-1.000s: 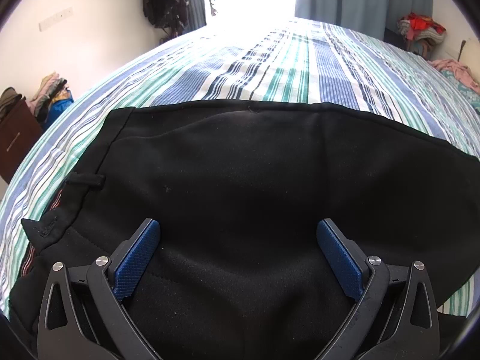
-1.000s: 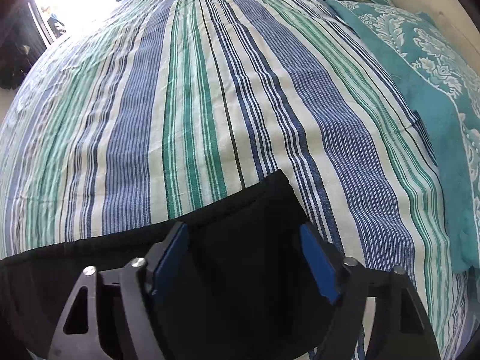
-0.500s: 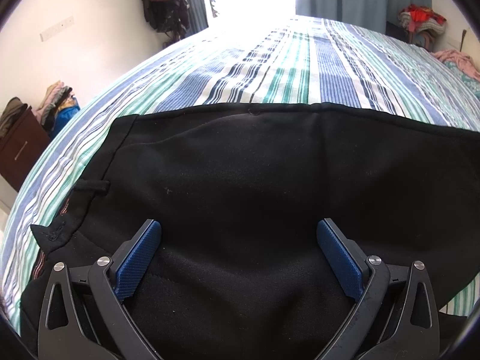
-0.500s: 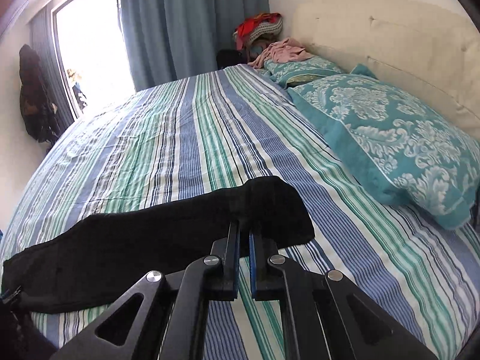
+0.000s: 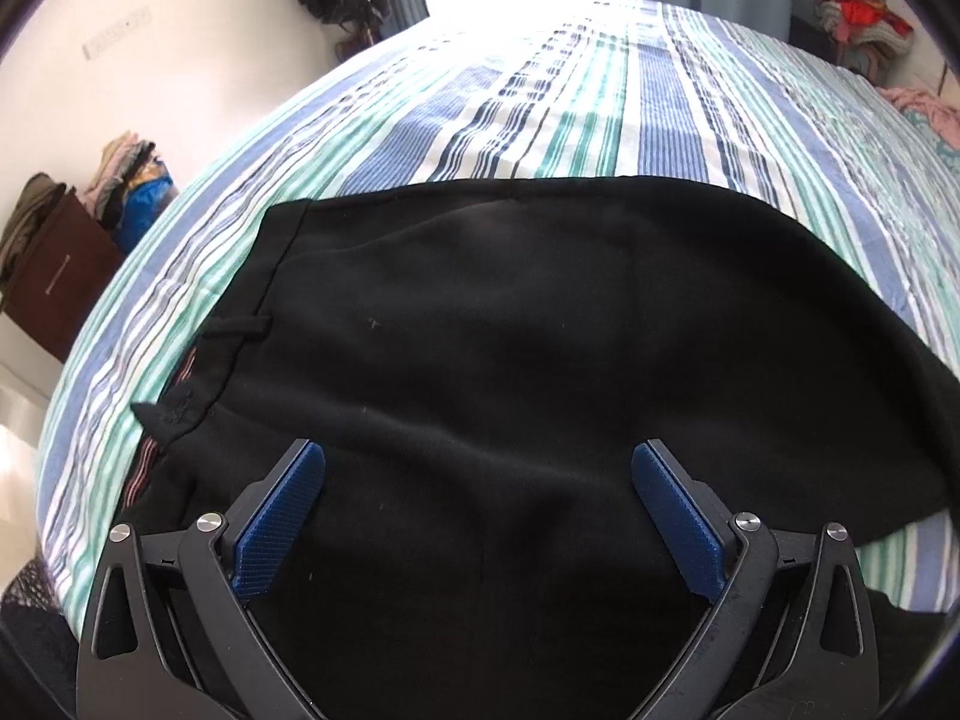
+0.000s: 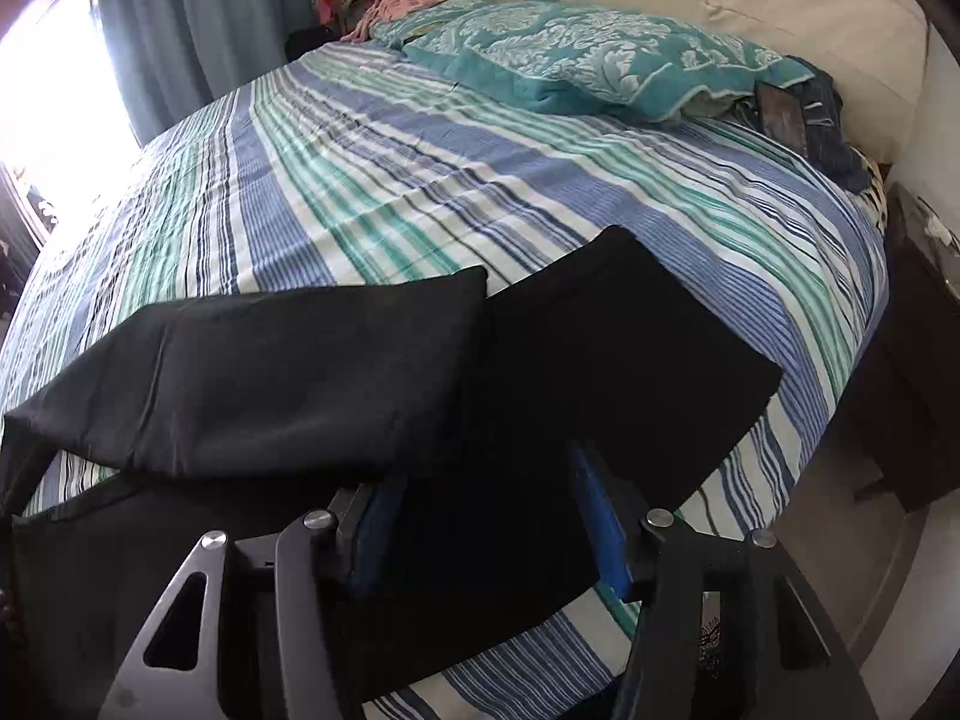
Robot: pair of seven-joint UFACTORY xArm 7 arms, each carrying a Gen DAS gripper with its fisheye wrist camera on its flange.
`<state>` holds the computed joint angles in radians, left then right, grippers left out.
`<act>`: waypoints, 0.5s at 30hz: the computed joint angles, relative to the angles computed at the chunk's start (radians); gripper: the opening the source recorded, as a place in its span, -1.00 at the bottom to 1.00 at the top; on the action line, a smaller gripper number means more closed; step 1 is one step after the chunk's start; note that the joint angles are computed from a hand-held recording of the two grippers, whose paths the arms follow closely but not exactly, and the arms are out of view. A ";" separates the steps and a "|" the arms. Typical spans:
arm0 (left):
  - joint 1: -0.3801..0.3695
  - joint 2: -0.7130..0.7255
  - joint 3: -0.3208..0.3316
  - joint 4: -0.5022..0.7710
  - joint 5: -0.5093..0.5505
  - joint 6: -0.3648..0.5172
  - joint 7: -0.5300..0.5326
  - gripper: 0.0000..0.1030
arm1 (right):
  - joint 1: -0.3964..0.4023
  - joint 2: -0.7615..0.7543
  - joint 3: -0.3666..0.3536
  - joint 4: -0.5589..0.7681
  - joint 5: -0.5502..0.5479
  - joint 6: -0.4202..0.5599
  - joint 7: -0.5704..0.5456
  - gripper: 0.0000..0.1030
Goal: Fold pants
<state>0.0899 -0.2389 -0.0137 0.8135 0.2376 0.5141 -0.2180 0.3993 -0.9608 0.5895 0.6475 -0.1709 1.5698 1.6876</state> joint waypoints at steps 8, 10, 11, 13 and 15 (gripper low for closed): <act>-0.028 -0.431 0.065 -0.324 -0.139 0.020 0.314 0.99 | -0.113 0.090 0.215 0.251 -0.116 0.185 0.052 0.64; -0.022 -0.515 0.056 -0.384 -0.129 0.040 0.353 0.99 | -0.141 0.135 0.269 0.298 -0.132 0.140 0.071 0.68; -0.021 -0.550 0.055 -0.404 -0.133 0.057 0.366 0.99 | -0.153 0.156 0.290 0.311 -0.141 0.103 0.083 0.69; -0.028 -0.614 0.064 -0.441 -0.150 0.077 0.389 0.99 | -0.157 0.200 0.302 0.313 -0.151 0.004 0.089 0.69; -0.037 -0.650 0.077 -0.464 -0.166 0.079 0.422 0.99 | -0.152 0.259 0.307 0.319 -0.172 -0.079 0.070 0.69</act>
<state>0.0526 -0.8890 0.0630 0.3492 0.0721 0.5932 0.2039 0.2472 -0.7021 0.8969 0.9665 -0.3433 1.4910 1.7571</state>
